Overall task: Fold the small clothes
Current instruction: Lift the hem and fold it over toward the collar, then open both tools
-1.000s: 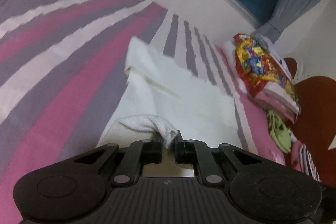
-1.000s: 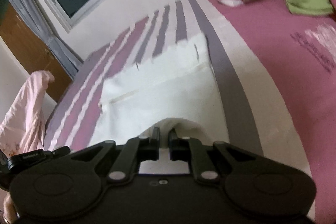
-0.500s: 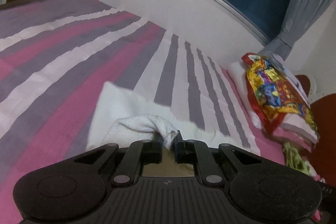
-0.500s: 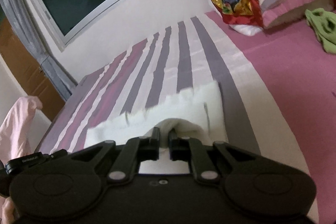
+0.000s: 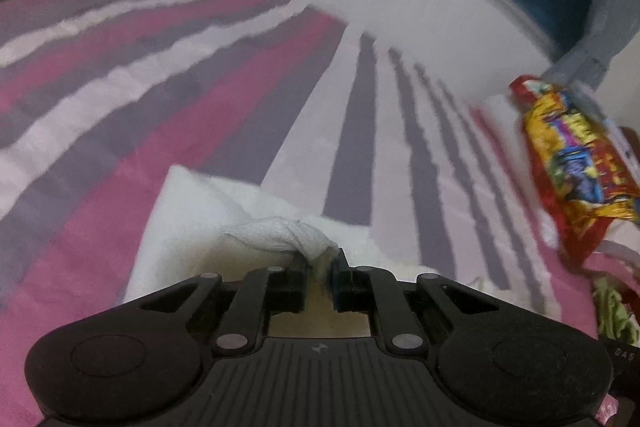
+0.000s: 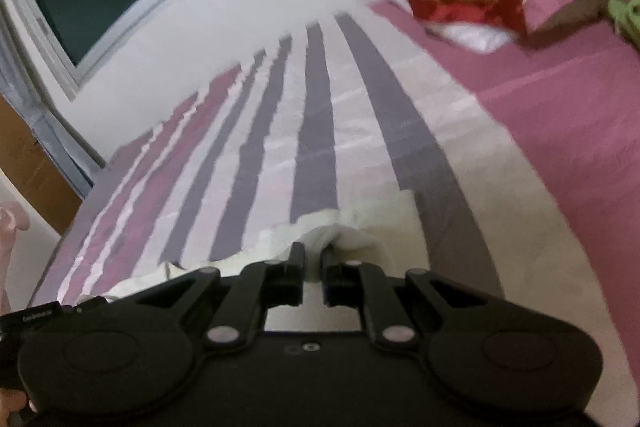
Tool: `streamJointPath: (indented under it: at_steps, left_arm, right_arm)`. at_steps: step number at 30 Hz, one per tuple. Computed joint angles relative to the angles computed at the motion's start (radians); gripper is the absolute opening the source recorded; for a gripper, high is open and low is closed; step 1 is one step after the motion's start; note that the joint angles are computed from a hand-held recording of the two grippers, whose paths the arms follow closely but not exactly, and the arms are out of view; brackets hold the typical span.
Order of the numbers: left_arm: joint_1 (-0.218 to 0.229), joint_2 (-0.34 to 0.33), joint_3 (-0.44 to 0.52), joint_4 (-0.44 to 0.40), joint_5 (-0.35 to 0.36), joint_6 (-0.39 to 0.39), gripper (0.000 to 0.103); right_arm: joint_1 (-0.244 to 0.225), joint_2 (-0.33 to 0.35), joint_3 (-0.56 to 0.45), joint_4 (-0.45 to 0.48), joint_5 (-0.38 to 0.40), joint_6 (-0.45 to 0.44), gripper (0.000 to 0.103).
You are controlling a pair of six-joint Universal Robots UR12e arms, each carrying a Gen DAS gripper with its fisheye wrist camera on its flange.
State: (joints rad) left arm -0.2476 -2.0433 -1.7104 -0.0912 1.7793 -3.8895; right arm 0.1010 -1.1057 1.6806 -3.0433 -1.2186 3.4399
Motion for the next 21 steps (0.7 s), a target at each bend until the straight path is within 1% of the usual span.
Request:
streamJointPath:
  at_steps: [1, 3, 4, 5, 6, 7, 9, 10, 11, 13, 14, 15, 16, 18, 19, 21]
  left_arm:
    - [0.004, 0.000, 0.007, -0.029, -0.005, -0.014, 0.010]
    - [0.013, 0.002, 0.012, -0.051, -0.032, -0.043, 0.011]
    - [0.019, 0.006, 0.016, -0.065, -0.048, -0.073, 0.013]
    - [0.023, 0.008, 0.017, -0.068, -0.060, -0.094, 0.018]
    - [0.027, 0.009, 0.017, -0.061, -0.067, -0.108, 0.035]
    - [0.027, 0.013, 0.017, -0.052, -0.057, -0.117, 0.060]
    - [0.016, 0.017, 0.013, -0.008, 0.023, -0.114, 0.083]
    - [0.012, 0.020, 0.010, 0.027, 0.056, -0.105, 0.085]
    - [0.015, 0.023, 0.008, 0.042, 0.058, -0.092, 0.085]
    - [0.021, 0.036, 0.009, 0.022, 0.053, -0.053, 0.085]
    - [0.020, 0.040, 0.005, 0.024, 0.059, -0.035, 0.085]
    - [0.017, 0.045, -0.002, 0.025, 0.063, -0.006, 0.085]
    - [0.013, 0.050, -0.010, 0.021, 0.059, 0.034, 0.085]
    - [0.011, 0.058, -0.027, 0.020, 0.031, 0.066, 0.084]
    - [0.008, 0.061, -0.040, 0.026, 0.007, 0.085, 0.085]
    - [0.002, 0.058, -0.047, 0.004, -0.019, 0.120, 0.084]
  right_arm:
    - [0.000, 0.009, -0.012, 0.021, -0.003, 0.004, 0.012]
    - [0.006, 0.019, -0.031, 0.056, -0.035, -0.003, 0.026]
    - [0.011, 0.023, -0.039, 0.067, -0.060, -0.006, 0.035]
    - [0.012, 0.024, -0.041, 0.067, -0.071, 0.000, 0.046]
    - [0.013, 0.026, -0.043, 0.059, -0.081, 0.009, 0.051]
    - [0.014, 0.027, -0.043, 0.043, -0.098, 0.017, 0.057]
    - [0.017, 0.028, -0.054, 0.067, -0.122, 0.014, 0.056]
    - [0.020, 0.027, -0.062, 0.103, -0.135, -0.002, 0.053]
    - [0.024, 0.026, -0.064, 0.117, -0.154, -0.019, 0.051]
    - [0.038, 0.025, -0.066, 0.125, -0.214, -0.055, 0.049]
    - [0.042, 0.023, -0.061, 0.101, -0.232, -0.060, 0.047]
    - [0.044, 0.017, -0.047, 0.056, -0.235, -0.059, 0.048]
    - [0.045, 0.010, -0.034, 0.020, -0.222, -0.060, 0.048]
    - [0.046, -0.001, -0.020, -0.006, -0.178, -0.098, 0.048]
    - [0.050, -0.005, -0.018, -0.002, -0.163, -0.127, 0.048]
    - [0.056, -0.006, -0.020, 0.022, -0.134, -0.167, 0.047]
